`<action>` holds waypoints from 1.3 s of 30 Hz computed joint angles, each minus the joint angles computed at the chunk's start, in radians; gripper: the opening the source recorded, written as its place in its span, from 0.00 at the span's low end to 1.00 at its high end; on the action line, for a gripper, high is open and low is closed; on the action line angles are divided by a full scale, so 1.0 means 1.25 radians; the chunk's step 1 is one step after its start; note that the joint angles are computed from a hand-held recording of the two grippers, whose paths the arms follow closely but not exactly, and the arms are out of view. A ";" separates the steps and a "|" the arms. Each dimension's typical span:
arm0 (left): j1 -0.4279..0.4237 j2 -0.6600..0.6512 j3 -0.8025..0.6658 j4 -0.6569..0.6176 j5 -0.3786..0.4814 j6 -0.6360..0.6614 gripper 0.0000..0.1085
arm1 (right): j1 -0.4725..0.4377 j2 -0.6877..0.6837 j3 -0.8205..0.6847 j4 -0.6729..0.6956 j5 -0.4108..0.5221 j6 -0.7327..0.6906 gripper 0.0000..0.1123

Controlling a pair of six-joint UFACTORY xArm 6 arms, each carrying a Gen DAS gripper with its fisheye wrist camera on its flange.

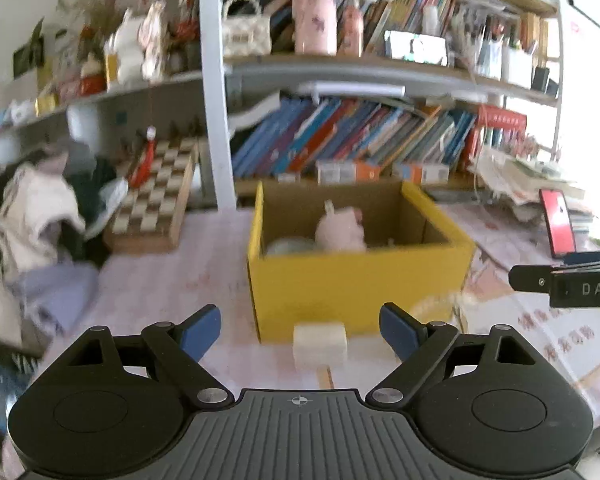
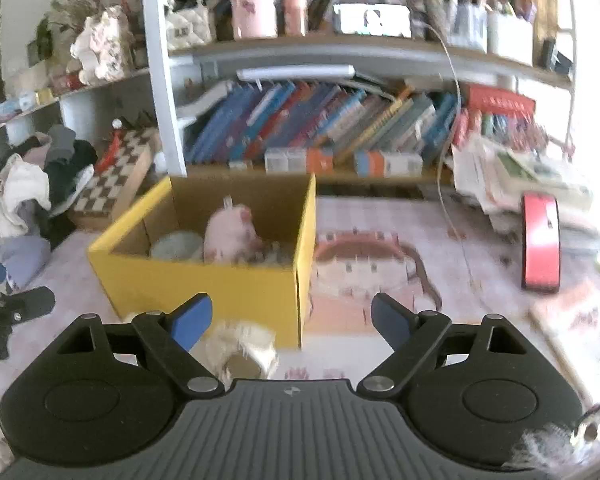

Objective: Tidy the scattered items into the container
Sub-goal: 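Withdraw both tools from the box toward the wristwatch and white block, then move the right tool to the white wristwatch while the left tool approaches the white block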

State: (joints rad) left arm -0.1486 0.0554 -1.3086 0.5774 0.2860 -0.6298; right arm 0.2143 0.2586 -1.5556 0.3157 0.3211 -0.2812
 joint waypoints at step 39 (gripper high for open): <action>-0.039 0.038 0.003 -0.064 0.149 0.077 0.88 | 0.032 0.027 0.014 -0.090 0.174 0.041 0.82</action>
State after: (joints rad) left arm -0.1971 0.1033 -1.3043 0.4972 0.4726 -0.5341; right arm 0.2541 0.2925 -1.5386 0.2031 0.5389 -0.2300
